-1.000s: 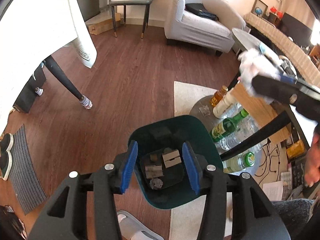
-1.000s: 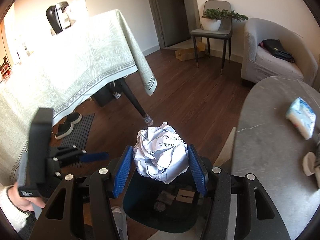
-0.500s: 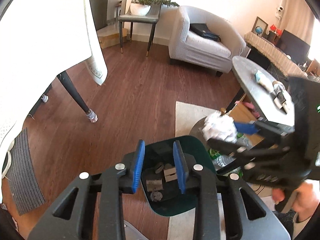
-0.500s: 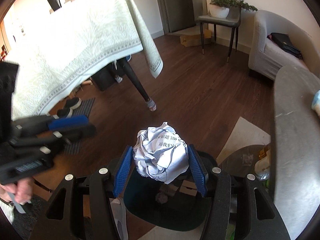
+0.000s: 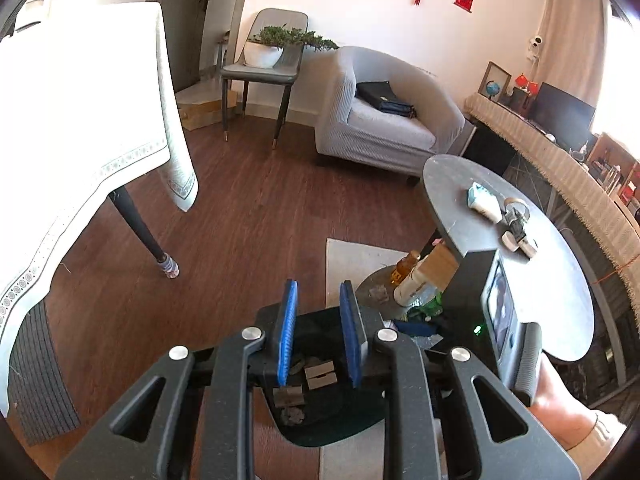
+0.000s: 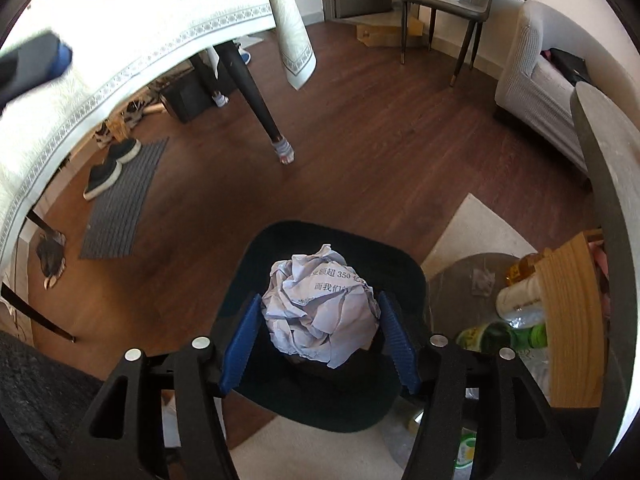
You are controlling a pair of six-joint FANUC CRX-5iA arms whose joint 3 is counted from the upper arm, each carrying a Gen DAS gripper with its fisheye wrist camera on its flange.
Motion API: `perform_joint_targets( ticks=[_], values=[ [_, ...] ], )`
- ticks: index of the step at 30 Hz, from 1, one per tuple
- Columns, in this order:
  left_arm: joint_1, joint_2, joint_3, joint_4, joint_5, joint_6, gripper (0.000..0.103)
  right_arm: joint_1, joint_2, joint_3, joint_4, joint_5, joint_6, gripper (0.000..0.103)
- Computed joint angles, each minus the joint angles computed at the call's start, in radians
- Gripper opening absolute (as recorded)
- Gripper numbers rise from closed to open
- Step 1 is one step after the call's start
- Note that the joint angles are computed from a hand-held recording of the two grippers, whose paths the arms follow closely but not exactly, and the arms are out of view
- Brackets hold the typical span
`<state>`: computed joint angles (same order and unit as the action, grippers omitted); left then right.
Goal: Collect trash
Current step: 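Lower the paper ball into the black bin and open the right tool, then move both open tools back over the table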
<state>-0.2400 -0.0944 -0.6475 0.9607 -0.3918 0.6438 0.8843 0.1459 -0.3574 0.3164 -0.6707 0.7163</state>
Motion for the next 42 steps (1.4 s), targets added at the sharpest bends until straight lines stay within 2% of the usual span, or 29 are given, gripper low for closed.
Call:
perform_joint_targets(
  ticks=[8, 13, 16, 20, 25, 30, 36, 37, 39, 42],
  values=[
    [-0.037, -0.022, -0.001, 0.055, 0.027, -0.016, 0.024, 0.006, -0.039, -0.009, -0.051, -0.019, 0.075, 0.063],
    [-0.061, -0.029, 0.006, 0.056, 0.054, -0.002, 0.024, 0.017, -0.11, -0.039, -0.073, 0.027, 0.104, 0.063],
    [-0.075, -0.033, 0.012, 0.035, 0.072, 0.015, 0.024, 0.037, -0.167, -0.076, -0.024, 0.063, 0.077, 0.063],
    [-0.096, -0.034, 0.016, 0.053, 0.103, 0.009, 0.024, 0.049, -0.263, -0.151, 0.089, 0.111, -0.026, 0.063],
    [-0.115, -0.021, 0.036, 0.008, 0.114, 0.061, 0.024, 0.038, -0.352, -0.223, 0.213, 0.118, -0.149, 0.063],
    [-0.166, -0.006, 0.056, -0.004, 0.128, 0.069, 0.035, 0.01, -0.434, -0.293, 0.327, 0.107, -0.284, 0.063],
    [-0.198, 0.044, 0.111, -0.102, 0.117, 0.149, 0.043, -0.031, -0.511, -0.386, 0.554, 0.032, -0.563, 0.063],
    [-0.202, 0.054, 0.12, -0.11, 0.116, 0.156, 0.044, -0.036, -0.52, -0.398, 0.581, 0.015, -0.605, 0.066],
    [-0.211, 0.071, 0.14, -0.137, 0.11, 0.181, 0.045, -0.053, -0.534, -0.412, 0.612, -0.024, -0.678, 0.072],
    [-0.231, 0.094, 0.16, -0.123, 0.116, 0.172, 0.046, -0.083, -0.562, -0.427, 0.592, -0.051, -0.71, 0.073]
  ],
)
